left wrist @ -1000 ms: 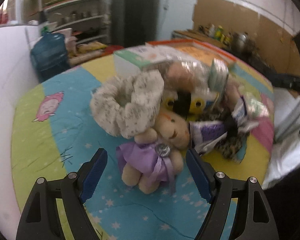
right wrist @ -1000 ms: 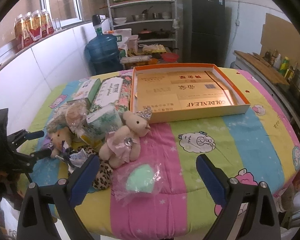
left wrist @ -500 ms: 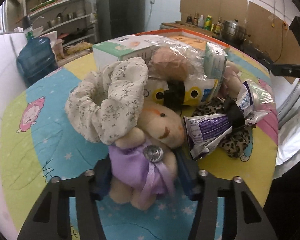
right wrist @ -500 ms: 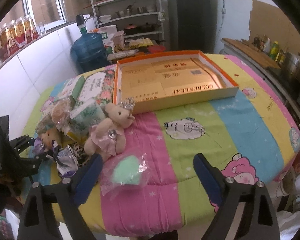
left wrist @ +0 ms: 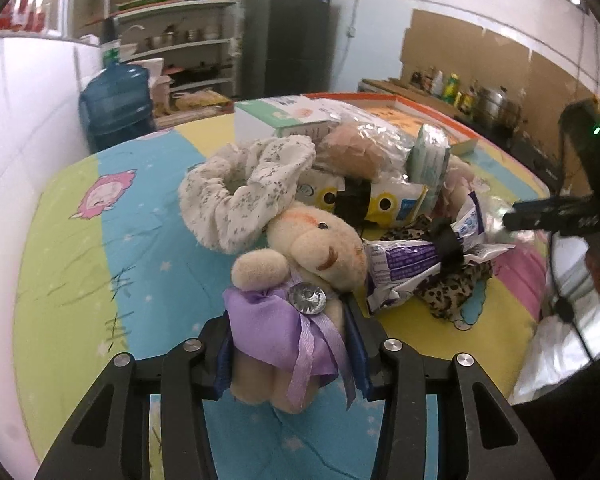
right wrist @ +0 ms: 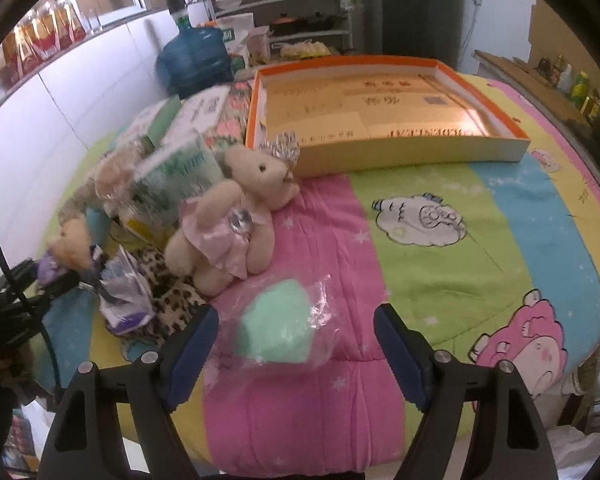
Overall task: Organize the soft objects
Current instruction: 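Close the left tool on the bear while the right tool grasps the green sponge bag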
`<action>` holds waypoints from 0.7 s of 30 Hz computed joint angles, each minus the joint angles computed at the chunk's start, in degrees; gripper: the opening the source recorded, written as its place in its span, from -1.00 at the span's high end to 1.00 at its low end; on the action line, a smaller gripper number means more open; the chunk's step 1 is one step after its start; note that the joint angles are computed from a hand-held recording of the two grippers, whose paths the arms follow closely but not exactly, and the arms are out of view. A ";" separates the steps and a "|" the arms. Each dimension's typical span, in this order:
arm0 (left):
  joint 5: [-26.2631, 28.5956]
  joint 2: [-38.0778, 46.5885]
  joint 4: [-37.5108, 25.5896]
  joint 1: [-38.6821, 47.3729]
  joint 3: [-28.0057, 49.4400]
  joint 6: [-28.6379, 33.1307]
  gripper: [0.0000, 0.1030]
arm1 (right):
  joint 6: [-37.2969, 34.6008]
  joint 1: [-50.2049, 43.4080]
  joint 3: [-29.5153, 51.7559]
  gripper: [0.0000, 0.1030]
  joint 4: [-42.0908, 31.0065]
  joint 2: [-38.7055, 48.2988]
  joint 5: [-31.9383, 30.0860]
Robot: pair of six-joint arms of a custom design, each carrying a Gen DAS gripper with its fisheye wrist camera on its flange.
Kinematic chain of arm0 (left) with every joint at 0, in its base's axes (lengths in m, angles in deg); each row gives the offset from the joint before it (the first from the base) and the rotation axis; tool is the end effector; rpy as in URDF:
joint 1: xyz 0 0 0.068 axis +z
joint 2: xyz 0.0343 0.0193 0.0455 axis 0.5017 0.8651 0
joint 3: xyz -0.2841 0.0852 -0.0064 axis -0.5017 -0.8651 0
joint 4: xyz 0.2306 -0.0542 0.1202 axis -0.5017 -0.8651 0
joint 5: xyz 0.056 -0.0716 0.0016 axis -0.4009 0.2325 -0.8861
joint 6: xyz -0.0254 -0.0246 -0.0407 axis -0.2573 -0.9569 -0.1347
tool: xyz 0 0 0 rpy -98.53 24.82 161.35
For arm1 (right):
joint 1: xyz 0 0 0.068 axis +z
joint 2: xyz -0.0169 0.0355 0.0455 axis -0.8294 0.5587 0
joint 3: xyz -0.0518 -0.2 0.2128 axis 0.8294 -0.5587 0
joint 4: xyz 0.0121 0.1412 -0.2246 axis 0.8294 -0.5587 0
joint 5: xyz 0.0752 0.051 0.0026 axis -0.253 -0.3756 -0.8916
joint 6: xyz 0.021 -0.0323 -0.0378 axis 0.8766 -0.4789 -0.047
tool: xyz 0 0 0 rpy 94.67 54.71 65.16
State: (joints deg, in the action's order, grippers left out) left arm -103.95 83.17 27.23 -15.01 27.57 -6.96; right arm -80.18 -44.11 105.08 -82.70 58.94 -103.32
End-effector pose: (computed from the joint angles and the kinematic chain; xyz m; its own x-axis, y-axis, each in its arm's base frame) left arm 0.2000 -0.1749 0.1934 -0.6999 -0.1622 -0.6956 -0.1303 0.9865 -0.0989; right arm 0.3866 0.0937 0.2275 -0.7260 -0.4543 -0.5163 -0.5954 0.7909 0.1413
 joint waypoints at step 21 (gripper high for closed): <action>-11.33 -4.80 -15.06 -10.14 7.85 -9.16 0.08 | 0.37 -0.80 -3.94 0.25 1.62 -3.80 -3.10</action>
